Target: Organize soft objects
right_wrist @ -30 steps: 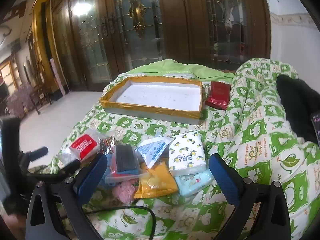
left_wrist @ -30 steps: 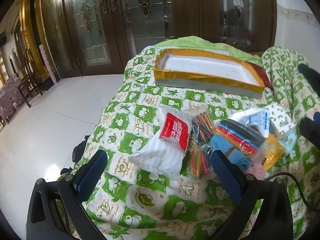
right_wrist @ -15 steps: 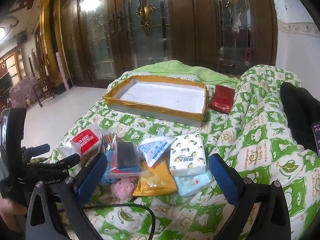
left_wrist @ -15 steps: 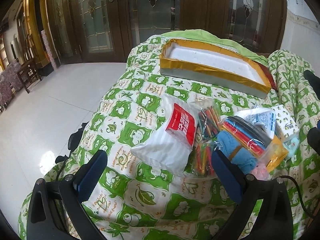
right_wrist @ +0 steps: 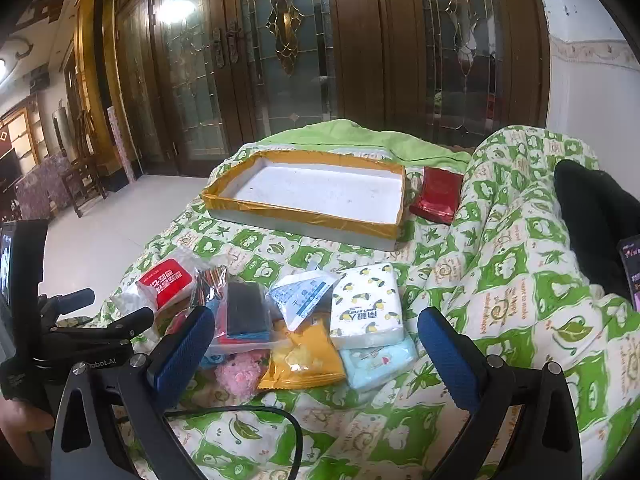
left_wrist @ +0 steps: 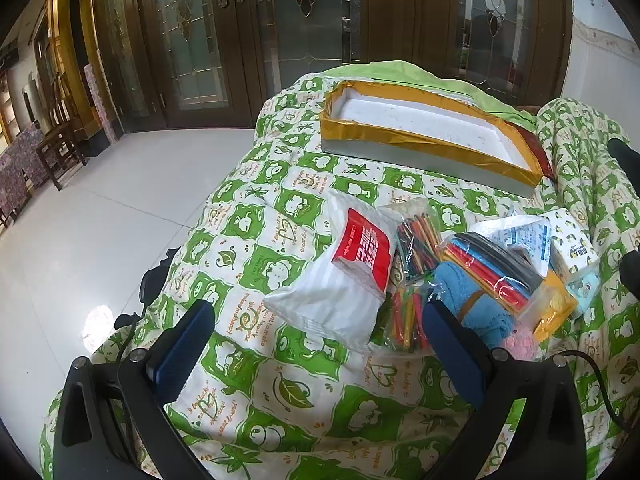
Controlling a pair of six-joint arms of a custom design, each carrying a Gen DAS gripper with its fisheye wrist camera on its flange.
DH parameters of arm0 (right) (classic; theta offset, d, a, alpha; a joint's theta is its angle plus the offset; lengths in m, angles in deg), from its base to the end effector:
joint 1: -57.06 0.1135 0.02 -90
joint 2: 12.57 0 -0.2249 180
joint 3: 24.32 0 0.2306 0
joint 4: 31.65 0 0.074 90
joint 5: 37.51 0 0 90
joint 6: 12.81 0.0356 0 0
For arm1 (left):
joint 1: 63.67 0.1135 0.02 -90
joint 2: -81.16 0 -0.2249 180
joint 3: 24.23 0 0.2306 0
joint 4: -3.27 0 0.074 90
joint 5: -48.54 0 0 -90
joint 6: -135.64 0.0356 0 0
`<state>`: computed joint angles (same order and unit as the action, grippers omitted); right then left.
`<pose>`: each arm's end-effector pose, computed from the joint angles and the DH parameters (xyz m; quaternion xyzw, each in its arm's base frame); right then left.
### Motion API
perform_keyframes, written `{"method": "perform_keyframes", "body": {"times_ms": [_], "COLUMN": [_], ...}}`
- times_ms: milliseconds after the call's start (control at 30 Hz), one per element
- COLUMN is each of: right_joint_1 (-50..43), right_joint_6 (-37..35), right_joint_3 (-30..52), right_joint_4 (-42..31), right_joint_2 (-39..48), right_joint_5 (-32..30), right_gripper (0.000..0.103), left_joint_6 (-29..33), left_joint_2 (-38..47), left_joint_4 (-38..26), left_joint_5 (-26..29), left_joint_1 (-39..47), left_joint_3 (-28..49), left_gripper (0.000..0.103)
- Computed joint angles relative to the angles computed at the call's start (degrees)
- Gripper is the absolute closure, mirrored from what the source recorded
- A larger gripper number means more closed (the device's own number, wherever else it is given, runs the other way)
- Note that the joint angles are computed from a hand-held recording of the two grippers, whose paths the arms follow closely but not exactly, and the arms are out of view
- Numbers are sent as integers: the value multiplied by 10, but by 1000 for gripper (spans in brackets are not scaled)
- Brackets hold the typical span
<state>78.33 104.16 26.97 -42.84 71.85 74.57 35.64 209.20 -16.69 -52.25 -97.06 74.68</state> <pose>0.2544 0.0847 0.1366 0.1192 0.8997 -0.0054 0.4198 0.3638 -0.2318 0.0960 0.1569 0.9201 -0.0468 0.3558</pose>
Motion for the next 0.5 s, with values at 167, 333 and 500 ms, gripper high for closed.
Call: {"method": "perform_keyframes", "body": {"times_ms": [167,333,500], "right_joint_1": [-8,-14,-23], "right_joint_6": [1,1,5], "right_joint_3": [2,1,-3], "right_joint_4": [-10,-12,-8], "right_joint_2": [-4,-6,-4], "right_joint_5": [-10,-17,-28], "right_gripper": [1,1,1], "left_joint_6": [-1,0,0], "left_joint_2": [0,0,-2], "left_joint_4": [-1,0,1], "left_joint_5": [0,0,-1], "left_joint_1": [-1,0,-1], "left_joint_3": [0,0,-4], "left_gripper": [0,0,0]}}
